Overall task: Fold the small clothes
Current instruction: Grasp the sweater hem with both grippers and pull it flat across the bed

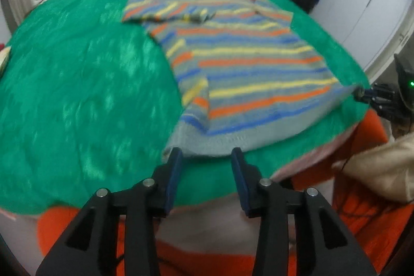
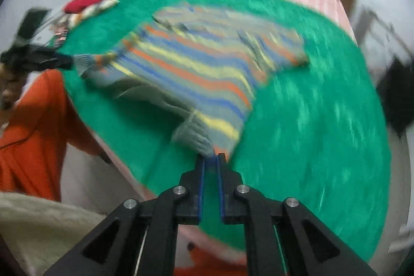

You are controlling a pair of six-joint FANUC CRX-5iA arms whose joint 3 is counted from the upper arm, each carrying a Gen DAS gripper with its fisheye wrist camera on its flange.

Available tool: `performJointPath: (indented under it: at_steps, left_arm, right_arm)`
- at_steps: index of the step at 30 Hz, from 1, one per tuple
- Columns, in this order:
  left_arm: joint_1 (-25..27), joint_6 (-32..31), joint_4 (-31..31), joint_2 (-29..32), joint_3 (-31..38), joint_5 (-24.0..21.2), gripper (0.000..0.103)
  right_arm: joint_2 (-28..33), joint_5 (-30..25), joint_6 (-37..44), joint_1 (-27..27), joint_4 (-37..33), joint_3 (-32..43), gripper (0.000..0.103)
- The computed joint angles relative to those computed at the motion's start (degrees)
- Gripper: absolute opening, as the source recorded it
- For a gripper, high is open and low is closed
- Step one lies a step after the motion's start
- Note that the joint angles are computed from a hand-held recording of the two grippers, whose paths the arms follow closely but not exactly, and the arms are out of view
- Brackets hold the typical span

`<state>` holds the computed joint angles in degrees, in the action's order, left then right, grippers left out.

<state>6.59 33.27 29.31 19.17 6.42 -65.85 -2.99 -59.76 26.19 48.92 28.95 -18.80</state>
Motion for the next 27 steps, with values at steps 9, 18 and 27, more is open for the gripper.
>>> performJointPath:
  at_steps: [9, 18, 27]
  left_arm:
    - [0.8, 5.1, 5.3, 1.3, -1.6, 5.3, 0.078]
    - [1.0, 6.8, 5.1, 5.3, 3.3, -3.5, 0.003]
    - [-1.3, 12.1, -9.3, 4.1, 3.5, -2.9, 0.005]
  right_arm:
    - [-8.8, 13.2, -15.6, -2.4, -2.5, -9.2, 0.059]
    - [-2.9, 23.2, -9.0, -7.4, -17.4, -5.6, 0.006]
    - [-0.5, 8.2, -5.8, -7.0, -20.9, 0.7, 0.006]
